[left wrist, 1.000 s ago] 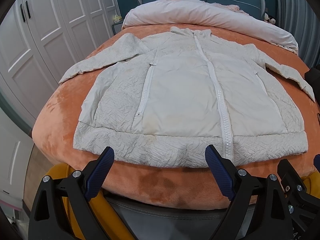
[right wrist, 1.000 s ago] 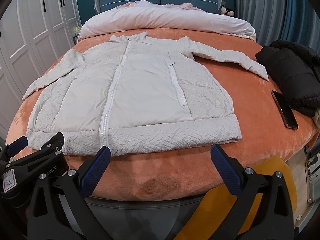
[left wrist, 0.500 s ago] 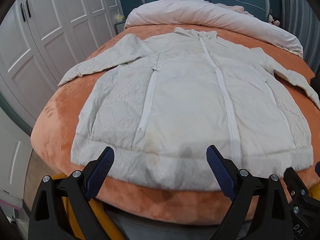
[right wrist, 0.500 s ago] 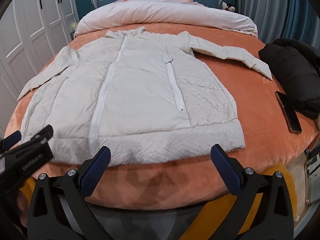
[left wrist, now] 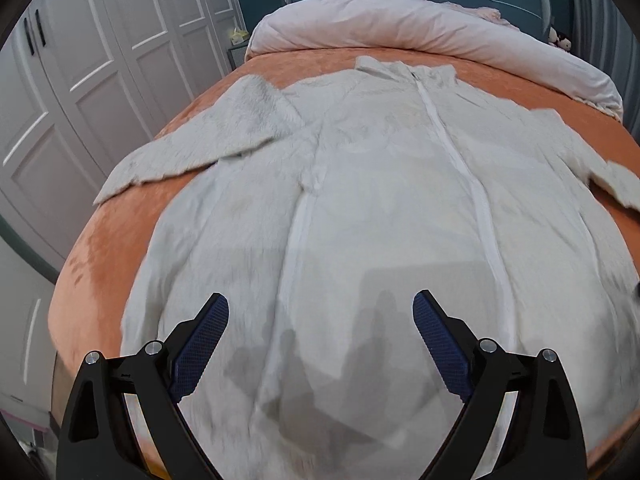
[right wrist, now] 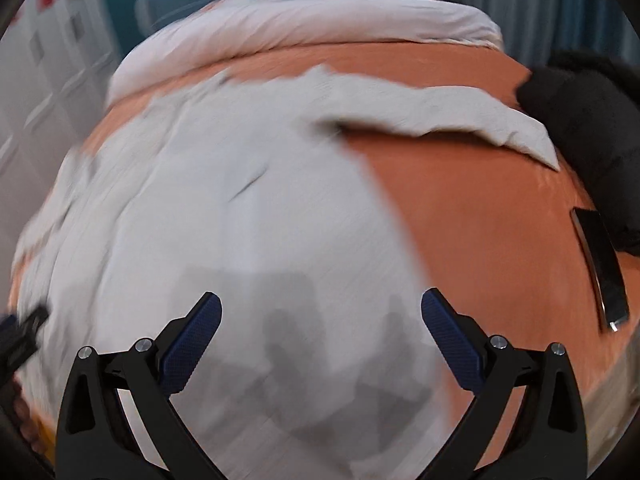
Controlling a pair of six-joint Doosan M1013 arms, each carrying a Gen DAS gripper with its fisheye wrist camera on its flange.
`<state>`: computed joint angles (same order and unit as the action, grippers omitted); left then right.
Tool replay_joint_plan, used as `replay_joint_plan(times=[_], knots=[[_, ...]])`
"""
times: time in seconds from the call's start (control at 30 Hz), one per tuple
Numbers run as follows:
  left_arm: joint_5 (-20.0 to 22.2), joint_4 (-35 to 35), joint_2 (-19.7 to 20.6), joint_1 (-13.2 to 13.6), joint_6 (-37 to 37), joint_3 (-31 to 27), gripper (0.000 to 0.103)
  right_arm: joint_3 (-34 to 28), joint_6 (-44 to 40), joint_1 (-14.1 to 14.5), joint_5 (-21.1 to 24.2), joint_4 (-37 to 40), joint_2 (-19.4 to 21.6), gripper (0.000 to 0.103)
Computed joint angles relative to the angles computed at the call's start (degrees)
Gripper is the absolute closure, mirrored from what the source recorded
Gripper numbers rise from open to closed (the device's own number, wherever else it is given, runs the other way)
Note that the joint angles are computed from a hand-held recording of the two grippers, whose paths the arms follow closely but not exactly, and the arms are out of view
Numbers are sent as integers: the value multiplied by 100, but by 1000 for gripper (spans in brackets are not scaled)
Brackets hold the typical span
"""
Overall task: Fold large clothes
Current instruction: 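Lower both tools and grasp the jacket hem with the right gripper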
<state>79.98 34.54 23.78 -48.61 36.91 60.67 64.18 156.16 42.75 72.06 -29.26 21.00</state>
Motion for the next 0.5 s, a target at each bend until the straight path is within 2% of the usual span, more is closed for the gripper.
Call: replay_joint_plan(times=[0.1, 0.17, 0.23, 0.3, 0.33, 0.4, 0.47, 0.5], knots=[[-45, 111, 167, 190, 54, -215, 12, 424, 457, -619, -397, 40, -244, 5], [-48, 159, 294, 318, 50, -377, 12, 730, 943, -1119, -625, 158, -394, 5], [-55, 213, 409, 434, 4, -509, 12, 1064, 1529, -1492, -963, 313, -553, 5], [-59, 200, 491, 525, -49, -581, 12, 1364, 2148, -1727, -1354, 369, -691, 5], [-56, 155, 546, 585, -67, -625, 12, 1626, 2599, -1872, -1766, 385, -809, 5], [-77, -1, 621, 693, -104, -671, 12, 1982, 3348, -2007, -2405, 174, -946, 5], [-112, -78, 639, 751, -192, -643, 11, 2095, 3895, -2033, -2684, -244, -965, 5], [-130, -101, 645, 767, -241, -624, 10, 2128, 4095, -2067, -2950, -375, -951, 17]])
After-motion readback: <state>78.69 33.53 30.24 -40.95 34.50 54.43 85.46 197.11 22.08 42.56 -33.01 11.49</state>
